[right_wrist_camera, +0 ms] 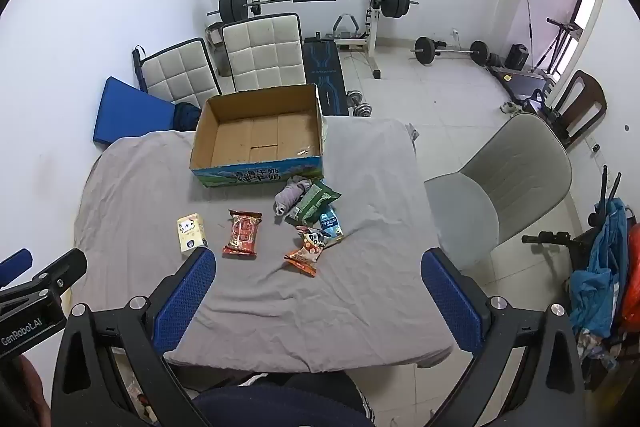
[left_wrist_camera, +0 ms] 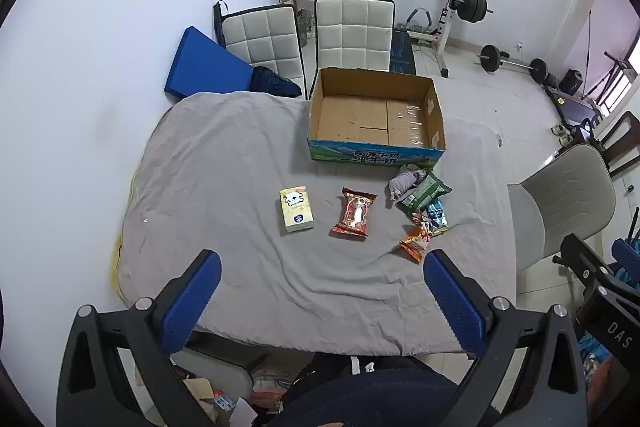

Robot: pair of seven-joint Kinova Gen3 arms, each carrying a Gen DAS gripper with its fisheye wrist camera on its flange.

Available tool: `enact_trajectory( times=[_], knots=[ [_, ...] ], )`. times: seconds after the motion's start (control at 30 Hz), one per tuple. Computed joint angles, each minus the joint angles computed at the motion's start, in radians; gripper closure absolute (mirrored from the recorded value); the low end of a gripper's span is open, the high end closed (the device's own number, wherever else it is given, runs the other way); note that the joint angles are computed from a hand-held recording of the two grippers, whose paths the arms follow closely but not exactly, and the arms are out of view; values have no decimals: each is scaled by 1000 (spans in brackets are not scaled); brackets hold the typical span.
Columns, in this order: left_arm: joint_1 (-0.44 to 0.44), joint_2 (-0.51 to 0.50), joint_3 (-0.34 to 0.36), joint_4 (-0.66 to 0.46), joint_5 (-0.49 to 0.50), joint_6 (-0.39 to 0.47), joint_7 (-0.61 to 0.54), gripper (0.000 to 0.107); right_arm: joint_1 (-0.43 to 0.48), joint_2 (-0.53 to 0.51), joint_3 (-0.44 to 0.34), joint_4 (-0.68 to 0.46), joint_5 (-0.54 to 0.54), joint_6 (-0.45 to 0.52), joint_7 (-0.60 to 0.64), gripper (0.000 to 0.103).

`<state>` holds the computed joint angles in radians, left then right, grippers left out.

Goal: Organize soft objects

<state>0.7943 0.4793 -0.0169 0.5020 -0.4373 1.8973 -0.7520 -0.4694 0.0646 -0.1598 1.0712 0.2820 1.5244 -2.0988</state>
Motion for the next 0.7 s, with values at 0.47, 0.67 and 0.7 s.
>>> enact_trajectory(
  times=[0.47,0.67,0.7],
  knots=[
    [3,-22,-11,30,6,-32,-4,5,-54,7,-21,-18,90,30,-40,0],
    [-7,-36,11,58,-8,-51,-4,5,-82,8,-26,-17,113,41,-82,0],
    [-6,-36,13,59,-11,-52,-5,5,-84,6,-26,-15,117,41,-84,0]
  ],
)
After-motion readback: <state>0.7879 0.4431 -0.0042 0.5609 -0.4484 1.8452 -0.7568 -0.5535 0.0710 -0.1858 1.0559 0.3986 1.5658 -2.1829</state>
